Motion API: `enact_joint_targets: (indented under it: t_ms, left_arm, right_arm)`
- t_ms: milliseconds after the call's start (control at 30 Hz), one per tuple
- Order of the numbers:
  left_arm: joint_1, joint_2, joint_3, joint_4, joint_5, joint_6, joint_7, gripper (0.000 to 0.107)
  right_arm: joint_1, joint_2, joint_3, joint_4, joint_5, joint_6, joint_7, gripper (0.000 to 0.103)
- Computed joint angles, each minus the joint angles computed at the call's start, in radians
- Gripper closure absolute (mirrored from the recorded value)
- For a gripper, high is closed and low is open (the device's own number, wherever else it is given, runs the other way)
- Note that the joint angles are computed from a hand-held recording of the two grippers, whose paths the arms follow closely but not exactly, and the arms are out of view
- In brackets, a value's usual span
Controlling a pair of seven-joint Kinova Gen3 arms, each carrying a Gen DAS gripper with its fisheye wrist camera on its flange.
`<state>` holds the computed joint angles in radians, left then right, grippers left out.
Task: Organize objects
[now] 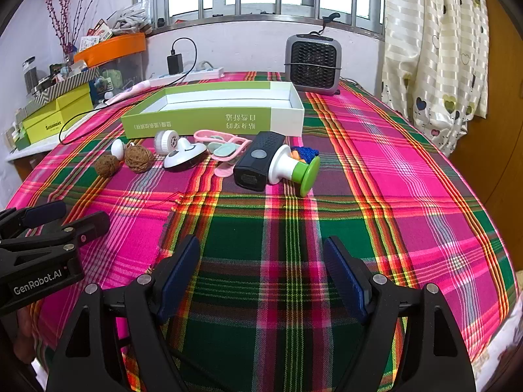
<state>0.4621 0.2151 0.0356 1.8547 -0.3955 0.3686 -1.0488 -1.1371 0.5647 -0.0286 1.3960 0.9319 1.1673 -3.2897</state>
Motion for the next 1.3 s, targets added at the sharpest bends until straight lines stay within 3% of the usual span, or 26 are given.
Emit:
enact_joint_targets:
  t_ms: [433,867,1300]
  left_arm:
    - [-0.009,0.001,0.011,-0.008,0.013,0.006,-0.021,0.032]
    - [-0.098,0.008,0.056,-0.019,0.157,-0.001,-0.219,0.032]
    - [-0.234,0.044,0.109,-0.094,0.386,0.038,-0.454,0.032]
  right_arm:
    - [0.005,-0.002,-0.002,0.004,-0.001,-0.009,0.006,0.025]
    - [0.035,-0.040,-0.014,0.049,-0.013,-0.068,0.031,0.025]
    - [0.098,-0.099,-0.020,0.086,-0.042,-0.118,-0.015,0.033]
